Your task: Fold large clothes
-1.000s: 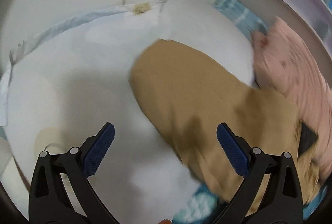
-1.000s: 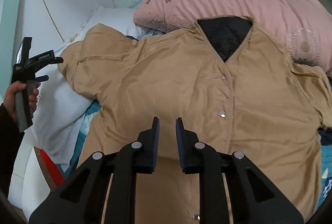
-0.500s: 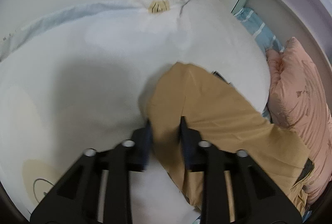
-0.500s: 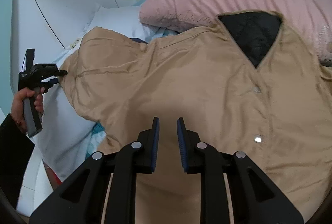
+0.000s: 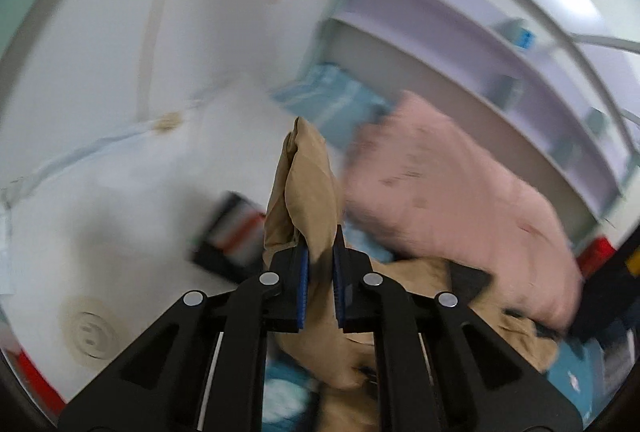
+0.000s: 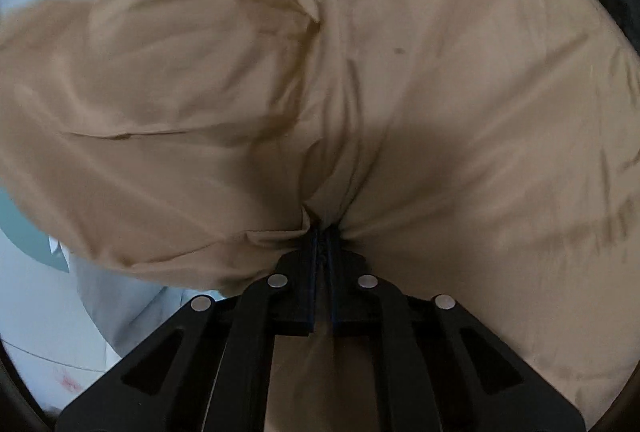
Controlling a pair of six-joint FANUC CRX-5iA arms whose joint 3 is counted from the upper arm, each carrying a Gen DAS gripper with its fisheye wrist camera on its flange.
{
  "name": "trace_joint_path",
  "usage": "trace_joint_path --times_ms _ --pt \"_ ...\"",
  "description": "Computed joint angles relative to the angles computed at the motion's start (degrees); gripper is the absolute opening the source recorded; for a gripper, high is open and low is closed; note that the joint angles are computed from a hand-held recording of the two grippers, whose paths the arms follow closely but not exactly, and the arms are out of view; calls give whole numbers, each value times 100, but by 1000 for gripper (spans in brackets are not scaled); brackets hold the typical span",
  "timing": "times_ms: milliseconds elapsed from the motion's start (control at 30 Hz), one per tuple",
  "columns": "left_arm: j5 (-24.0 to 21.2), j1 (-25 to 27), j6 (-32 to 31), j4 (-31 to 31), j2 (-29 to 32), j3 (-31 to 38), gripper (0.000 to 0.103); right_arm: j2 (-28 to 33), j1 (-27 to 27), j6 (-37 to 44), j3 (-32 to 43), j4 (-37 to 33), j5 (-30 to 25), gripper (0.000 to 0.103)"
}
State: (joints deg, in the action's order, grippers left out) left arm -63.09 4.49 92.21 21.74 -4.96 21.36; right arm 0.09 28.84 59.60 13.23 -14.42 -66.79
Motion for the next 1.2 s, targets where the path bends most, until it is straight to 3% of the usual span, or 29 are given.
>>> trace_joint_path --times_ms 133,267,567,667,767,867,933,1000,1067,1133,1200 --pt "249 -768 40 24 146 191 10 -386 -348 259 -175 -554 260 6" --pt "437 -1522 278 1 417 427 10 -1124 -533 114 -699 -166 437 8" --pt "672 -3008 1250 -279 1529 933 10 -2536 -1481 -177 -1779 1098 -251 8" --pt "765 -3357 1619 -583 1827 989 10 -2707 -2334 317 -1809 888 -579 8" --pt "672 -3636 1862 -772 2120 976 10 -2725 -3036 814 -1771 650 -744 8" --pt "130 -3852 2021 -997 2593 1346 10 -2765 -3394 1048 -1786 539 -826 9" --pt "44 -3951 1995 -1141 2718 1359 11 -2727 -3605 1189 -1749 465 -844 9" --pt "-93 -4000 1988 -1167 2904 1465 20 -2778 -3872 1344 -1740 325 -844 9" --pt "-318 -3993 1812 -994 3101 1615 41 -2827 -4123 1472 -1753 194 -854 9" --pt "-107 -4014 1621 -875 3023 1461 61 -2806 -4360 1529 -1705 85 -850 9" --pt "42 -4053 1569 -841 2958 1424 72 -2834 -4623 1575 -1671 -11 -888 9"
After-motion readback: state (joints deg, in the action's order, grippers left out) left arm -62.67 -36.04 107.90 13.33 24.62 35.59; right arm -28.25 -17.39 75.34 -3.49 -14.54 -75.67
